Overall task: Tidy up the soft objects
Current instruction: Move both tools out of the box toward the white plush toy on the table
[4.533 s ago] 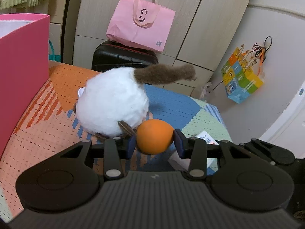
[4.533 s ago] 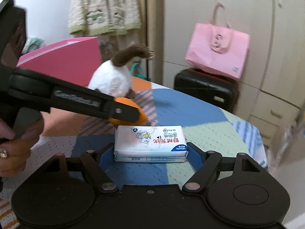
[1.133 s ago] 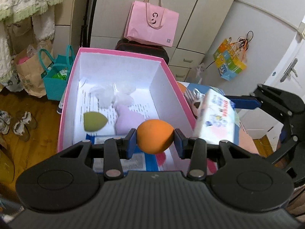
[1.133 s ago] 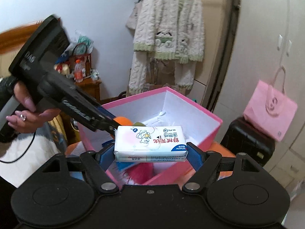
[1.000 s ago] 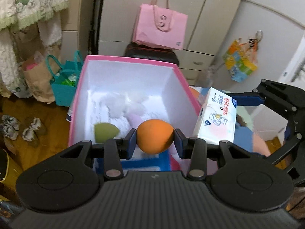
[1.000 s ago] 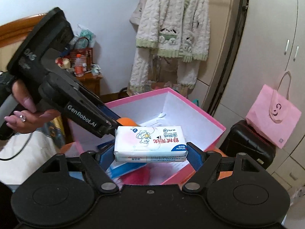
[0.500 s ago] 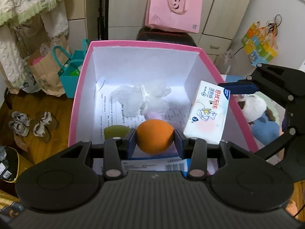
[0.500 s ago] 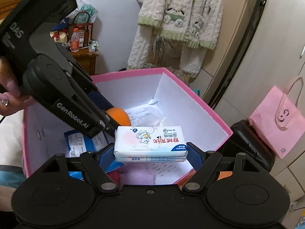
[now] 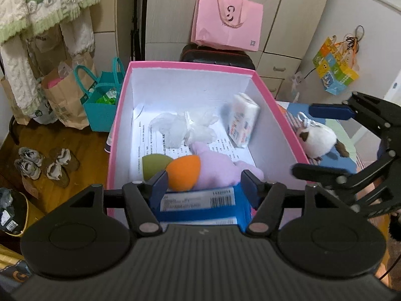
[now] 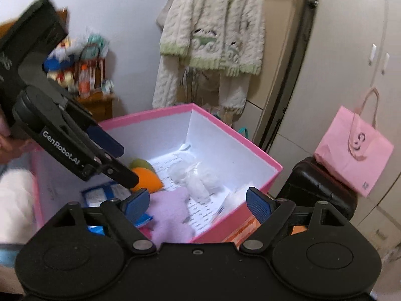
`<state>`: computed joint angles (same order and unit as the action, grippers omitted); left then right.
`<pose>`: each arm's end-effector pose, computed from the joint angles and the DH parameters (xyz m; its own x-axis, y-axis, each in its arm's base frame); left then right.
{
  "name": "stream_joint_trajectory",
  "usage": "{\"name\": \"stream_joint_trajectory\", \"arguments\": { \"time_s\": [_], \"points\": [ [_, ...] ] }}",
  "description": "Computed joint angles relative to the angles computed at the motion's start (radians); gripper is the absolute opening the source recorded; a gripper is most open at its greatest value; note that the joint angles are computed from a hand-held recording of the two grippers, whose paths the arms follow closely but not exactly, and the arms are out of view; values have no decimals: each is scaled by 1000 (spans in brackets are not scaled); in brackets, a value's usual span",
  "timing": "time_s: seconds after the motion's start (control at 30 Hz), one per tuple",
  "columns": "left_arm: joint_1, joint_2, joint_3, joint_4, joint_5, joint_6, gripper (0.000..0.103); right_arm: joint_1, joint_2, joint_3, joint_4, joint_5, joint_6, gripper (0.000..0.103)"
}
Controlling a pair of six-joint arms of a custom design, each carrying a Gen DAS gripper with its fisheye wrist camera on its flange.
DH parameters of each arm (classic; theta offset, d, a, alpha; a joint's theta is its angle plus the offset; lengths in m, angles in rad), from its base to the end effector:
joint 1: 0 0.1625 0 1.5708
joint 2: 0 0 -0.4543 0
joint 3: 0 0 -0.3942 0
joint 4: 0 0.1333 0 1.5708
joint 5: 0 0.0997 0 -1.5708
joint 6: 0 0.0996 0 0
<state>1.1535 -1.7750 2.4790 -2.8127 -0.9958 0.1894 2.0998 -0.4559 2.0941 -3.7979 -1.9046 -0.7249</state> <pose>0.0349 -0.3839 0.3315 -0.7988 0.2317 -0.5551 0.5075 0.7550 -0.4152 0.3476 -0.3951 -0.0537 -0.4011 -0.7153 0.5722 -0.9159 0.3254 -0.2351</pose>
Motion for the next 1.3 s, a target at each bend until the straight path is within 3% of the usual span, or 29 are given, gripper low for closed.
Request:
{"name": "stream_joint_trajectory", "arguments": {
  "time_s": [0.17, 0.37, 0.63, 0.87, 1.03, 1.3],
  "points": [
    [-75, -109, 30, 97, 33, -35, 74, 2, -60, 98, -35, 45, 85, 87],
    [-179, -251, 34, 322, 56, -123, 80, 41, -122, 171, -21, 12, 163, 87],
    [-430, -465, 63, 653, 142, -272, 93, 92, -204, 279, -23, -19, 249, 87],
    [-612, -569, 80, 886, 158, -424, 96, 124, -256, 377, -62, -47, 294, 88],
    [-677, -560, 91, 942, 106, -482, 97, 140, -281, 437, -91, -85, 330, 88],
    [-725, -441, 132, 821, 55, -457, 97, 119, -277, 526, -223, -108, 320, 88]
  ]
}}
